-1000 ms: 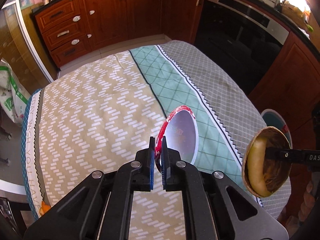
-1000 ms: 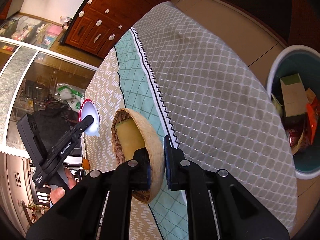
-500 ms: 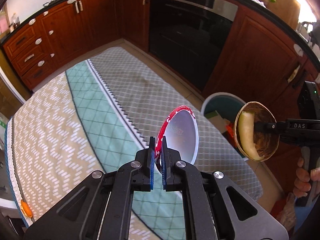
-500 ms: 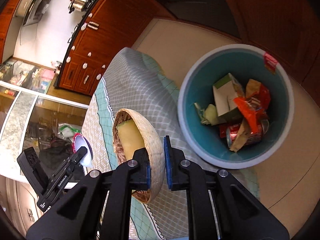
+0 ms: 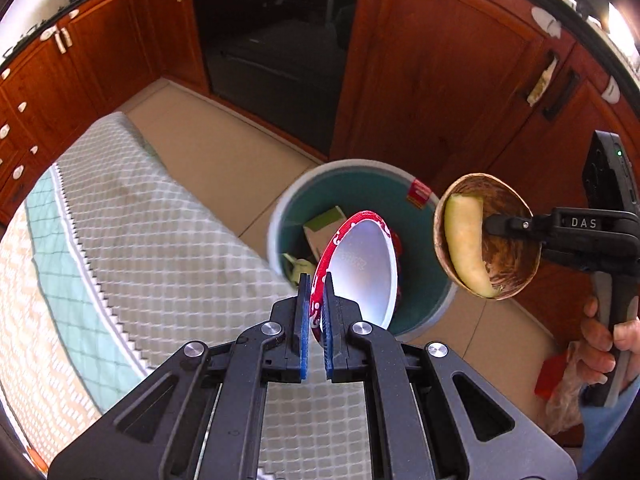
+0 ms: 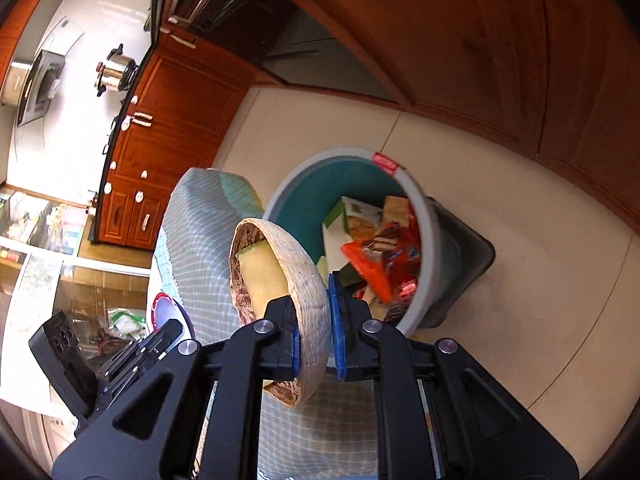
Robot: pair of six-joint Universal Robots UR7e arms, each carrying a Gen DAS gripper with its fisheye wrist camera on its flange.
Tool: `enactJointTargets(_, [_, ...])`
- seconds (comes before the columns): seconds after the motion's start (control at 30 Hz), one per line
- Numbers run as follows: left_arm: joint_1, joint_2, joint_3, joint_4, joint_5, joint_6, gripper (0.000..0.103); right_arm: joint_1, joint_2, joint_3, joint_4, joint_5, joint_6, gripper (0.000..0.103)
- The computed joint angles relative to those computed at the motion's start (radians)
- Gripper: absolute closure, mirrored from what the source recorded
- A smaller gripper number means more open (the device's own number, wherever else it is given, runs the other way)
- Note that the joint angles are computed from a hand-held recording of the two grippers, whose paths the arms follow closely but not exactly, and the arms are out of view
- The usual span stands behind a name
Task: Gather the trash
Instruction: 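Carry the white cup and wooden bowl over the bin with both tools, then open both tools to drop the cup and bowl into the bin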
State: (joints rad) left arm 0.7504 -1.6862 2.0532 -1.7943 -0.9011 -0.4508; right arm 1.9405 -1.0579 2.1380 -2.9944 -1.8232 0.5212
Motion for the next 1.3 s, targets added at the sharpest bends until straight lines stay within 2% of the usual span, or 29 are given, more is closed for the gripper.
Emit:
enactJointTargets(0.43, [0.059, 0.150, -0.001, -0.094, -0.066, 0.079, 0.095, -0.077, 0.020, 0.004, 0.003, 0.017, -0.020, 0.091])
enactJointTargets(0.47, [0.063, 0.157, -0.004, -0.090, -0.072, 0.077, 0.091, -0.079, 0.023, 0.000, 0.007, 0.016, -0.022, 0.091])
enactJointTargets(0.57, [0.060, 0.154, 0.008, -0.098, -0.048, 0.074, 0.055, -0.084, 0.031, -0.007, 0.015, 0.012, -0.026, 0.091])
enactJointTargets(0.73, [0.064, 0.135, 0.013, -0.103, -0.047, 0.069, 0.050, -0.094, 0.045, -0.013, 0.019, 0.011, -0.026, 0.091])
enactJointTargets(0.9, [0.052, 0.086, 0.016, -0.088, -0.031, 0.044, 0.034, -0.095, 0.064, -0.030, 0.031, 0.008, -0.037, 0.089])
enactJointTargets(1.1, [0.045, 0.042, 0.017, -0.054, -0.018, -0.005, 0.022, -0.085, 0.105, -0.076, 0.077, 0.009, -0.055, 0.086])
enactJointTargets(1.17, [0.046, 0.027, 0.022, -0.050, -0.016, -0.016, 0.021, -0.080, 0.126, -0.095, 0.097, 0.014, -0.059, 0.086])
enactJointTargets(1.23, [0.048, 0.012, 0.020, -0.039, -0.019, -0.027, 0.020, -0.078, 0.142, -0.108, 0.103, 0.029, -0.064, 0.081])
enactJointTargets(1.3, [0.048, 0.000, 0.022, -0.035, -0.015, -0.032, 0.019, -0.077, 0.156, -0.115, 0.093, 0.054, -0.064, 0.065])
